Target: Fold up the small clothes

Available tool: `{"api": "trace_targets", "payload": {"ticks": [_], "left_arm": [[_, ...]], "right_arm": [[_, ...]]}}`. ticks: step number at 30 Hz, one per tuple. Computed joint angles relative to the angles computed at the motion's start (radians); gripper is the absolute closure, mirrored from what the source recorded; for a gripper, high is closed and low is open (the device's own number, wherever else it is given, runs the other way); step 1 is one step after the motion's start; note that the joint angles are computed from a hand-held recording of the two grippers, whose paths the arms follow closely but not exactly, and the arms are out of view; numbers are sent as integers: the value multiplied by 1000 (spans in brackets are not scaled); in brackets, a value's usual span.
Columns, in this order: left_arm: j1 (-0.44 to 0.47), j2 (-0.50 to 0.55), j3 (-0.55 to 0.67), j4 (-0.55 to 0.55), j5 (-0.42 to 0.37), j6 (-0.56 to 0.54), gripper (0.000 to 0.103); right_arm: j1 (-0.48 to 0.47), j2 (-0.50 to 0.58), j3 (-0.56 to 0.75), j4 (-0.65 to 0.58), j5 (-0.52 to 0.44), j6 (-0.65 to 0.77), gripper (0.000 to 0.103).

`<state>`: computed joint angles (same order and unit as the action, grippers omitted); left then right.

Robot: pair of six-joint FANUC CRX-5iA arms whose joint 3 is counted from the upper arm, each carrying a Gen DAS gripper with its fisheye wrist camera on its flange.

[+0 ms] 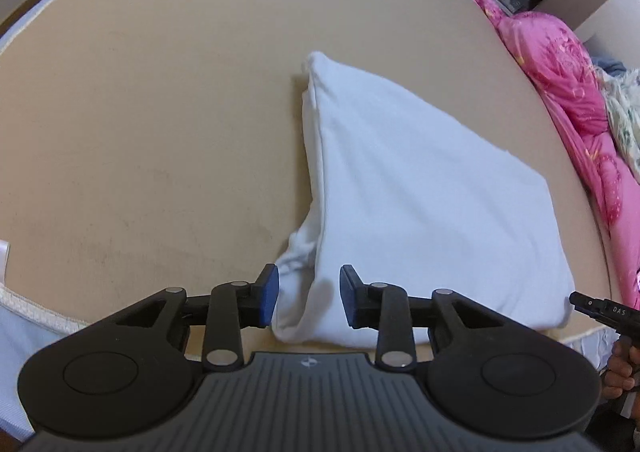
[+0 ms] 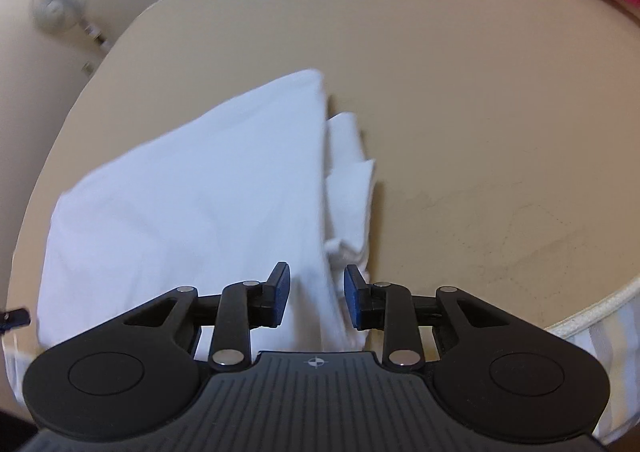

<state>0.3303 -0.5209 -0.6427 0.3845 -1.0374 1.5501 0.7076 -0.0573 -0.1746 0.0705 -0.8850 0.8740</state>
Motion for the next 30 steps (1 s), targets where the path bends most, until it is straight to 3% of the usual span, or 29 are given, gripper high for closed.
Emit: {"api": "trace_targets", "payload": {"ticks": [7, 8, 9, 10, 13, 15, 17, 19, 21, 23, 25, 28, 30], "left_arm": [[-60, 47, 19, -62, -20, 26, 67], [-70, 49, 19, -71, -18, 24, 71], [-77, 45, 16, -78, -17, 19, 80], [-91, 48, 17, -81, -14, 21, 95], [-60, -18, -22, -43, 4, -40, 98], [41, -121, -95, 71, -7, -131, 99], [115, -168, -127, 121, -45, -187, 99], [116, -138, -112, 78, -85, -187, 98], [47, -69, -49, -58, -110, -105, 101], [26, -48, -24, -124, -109, -26, 100], [108, -92, -70, -28, -90, -69, 99], [149, -123, -106, 60, -54, -111, 88], [120, -106, -101, 76, -29, -104, 80]], "right_arm": [[19, 15, -11, 20, -40, 99, 72], [23, 20, -12, 30, -49, 105, 74], [23, 27, -6, 29, -58, 114, 83], [18, 29, -2, 20, -60, 130, 87], [9, -16, -38, 19, -8, 151, 97], [16, -101, -128, 107, 106, 49, 99], [-12, -177, -181, 74, 209, 46, 100], [-36, -161, -153, 17, 143, 111, 100], [-36, -89, -100, 13, 4, 163, 103], [17, -39, -113, 163, -79, 103, 103], [52, -33, -156, 310, -89, 7, 99], [37, -109, -230, 378, 75, -119, 99], [27, -139, -255, 377, 173, -155, 97]]}}
